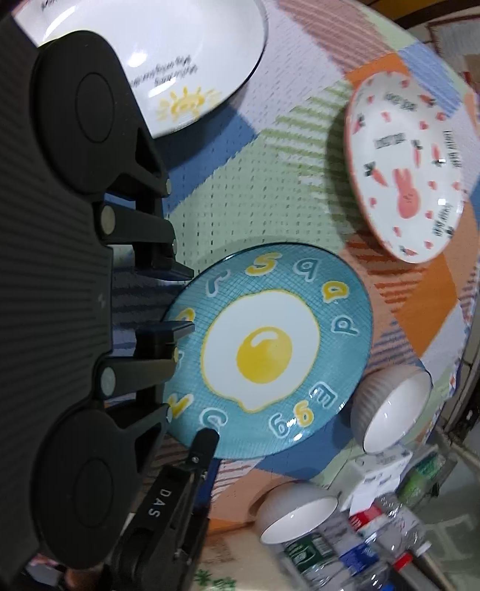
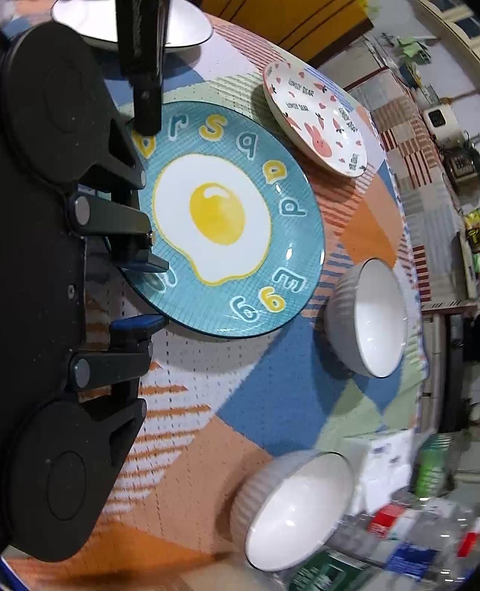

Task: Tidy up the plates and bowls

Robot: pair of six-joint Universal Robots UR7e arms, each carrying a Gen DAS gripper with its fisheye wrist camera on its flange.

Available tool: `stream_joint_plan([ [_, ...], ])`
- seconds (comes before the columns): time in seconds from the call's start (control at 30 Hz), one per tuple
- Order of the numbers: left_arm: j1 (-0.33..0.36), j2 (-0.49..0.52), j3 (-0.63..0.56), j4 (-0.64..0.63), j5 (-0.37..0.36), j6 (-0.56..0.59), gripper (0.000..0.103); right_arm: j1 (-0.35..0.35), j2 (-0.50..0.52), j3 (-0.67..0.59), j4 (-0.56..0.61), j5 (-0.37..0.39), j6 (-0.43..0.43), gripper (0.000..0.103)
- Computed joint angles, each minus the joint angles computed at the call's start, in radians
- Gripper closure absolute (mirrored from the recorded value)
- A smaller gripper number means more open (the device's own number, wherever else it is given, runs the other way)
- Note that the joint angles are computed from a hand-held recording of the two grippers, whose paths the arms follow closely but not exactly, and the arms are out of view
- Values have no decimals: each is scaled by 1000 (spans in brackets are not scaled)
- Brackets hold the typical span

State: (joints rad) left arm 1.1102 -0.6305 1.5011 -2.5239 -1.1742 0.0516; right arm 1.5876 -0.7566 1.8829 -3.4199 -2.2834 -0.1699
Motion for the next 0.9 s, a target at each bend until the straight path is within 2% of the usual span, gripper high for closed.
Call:
stream_joint_plan([
  [0.1, -8, -48, 25, 10, -2, 43, 82, 16, -19, 29, -39, 7, -25, 73],
  [0.3, -24, -163, 75, 44, 22, 148, 77, 40, -121, 103, 6, 165, 19, 72],
  [0.4, -21, -224, 87, 95, 14, 178, 65, 74, -137, 111, 29, 203, -10, 69],
  [0.53, -16, -304, 128, 110, 42, 251, 61, 119, -151, 112, 80, 263, -38, 66],
  [0.6, -7, -338, 147, 112, 60, 289, 55, 139, -151, 109, 102, 291, -57, 62],
  [0.73, 26, -394, 180, 84, 68, 371, 50, 163, -130, 100, 113, 359, -136, 54],
  [0.83, 58, -416, 193, 44, 72, 393, 33, 171, -93, 92, 82, 402, -206, 52],
  [0.9, 78, -422, 192, 19, 62, 399, 18, 169, -59, 90, 29, 439, -273, 48],
])
